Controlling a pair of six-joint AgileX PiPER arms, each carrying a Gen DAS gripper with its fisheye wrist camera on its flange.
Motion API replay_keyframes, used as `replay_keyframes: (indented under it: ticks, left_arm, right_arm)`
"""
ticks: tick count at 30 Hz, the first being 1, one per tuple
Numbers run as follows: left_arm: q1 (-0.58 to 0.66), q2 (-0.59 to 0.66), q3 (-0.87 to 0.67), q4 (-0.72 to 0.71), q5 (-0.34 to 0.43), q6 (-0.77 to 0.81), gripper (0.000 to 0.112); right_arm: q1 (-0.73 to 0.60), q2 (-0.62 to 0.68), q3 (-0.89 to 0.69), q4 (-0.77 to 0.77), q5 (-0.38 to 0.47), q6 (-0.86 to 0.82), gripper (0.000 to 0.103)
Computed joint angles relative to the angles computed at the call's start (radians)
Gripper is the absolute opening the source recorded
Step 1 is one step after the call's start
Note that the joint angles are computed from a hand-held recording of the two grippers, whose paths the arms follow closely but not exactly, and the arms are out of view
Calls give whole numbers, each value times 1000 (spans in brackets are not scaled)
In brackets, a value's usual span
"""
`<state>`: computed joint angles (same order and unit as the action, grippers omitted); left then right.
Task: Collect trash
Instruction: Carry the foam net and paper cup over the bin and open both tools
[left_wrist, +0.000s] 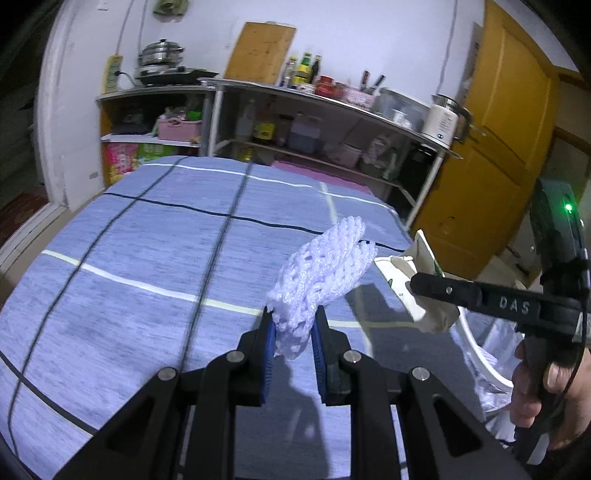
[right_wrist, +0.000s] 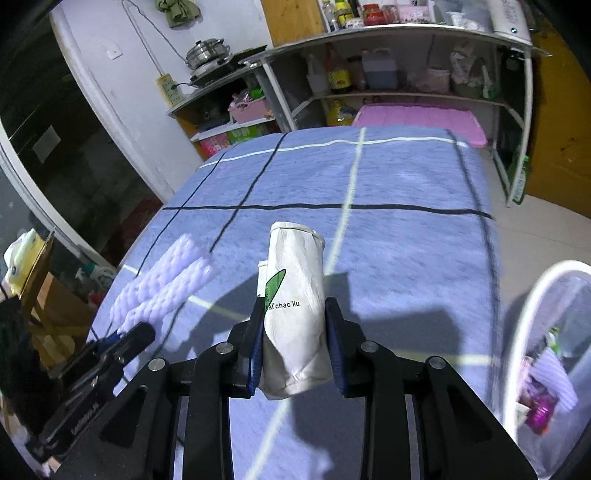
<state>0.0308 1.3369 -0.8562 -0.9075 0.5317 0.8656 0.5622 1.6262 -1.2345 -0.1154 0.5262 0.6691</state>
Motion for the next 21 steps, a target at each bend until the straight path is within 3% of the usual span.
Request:
replay_keyframes:
  ticks: [8,21]
  left_arm:
    - [-206,-61,32,145,-60,-202,20]
    - [-486,-56,0,418,-119,-551,20]
  right_arm:
    - [6,-233,244,-156,-16,150,31]
    - [-53,-477,446,-245,11,236,31]
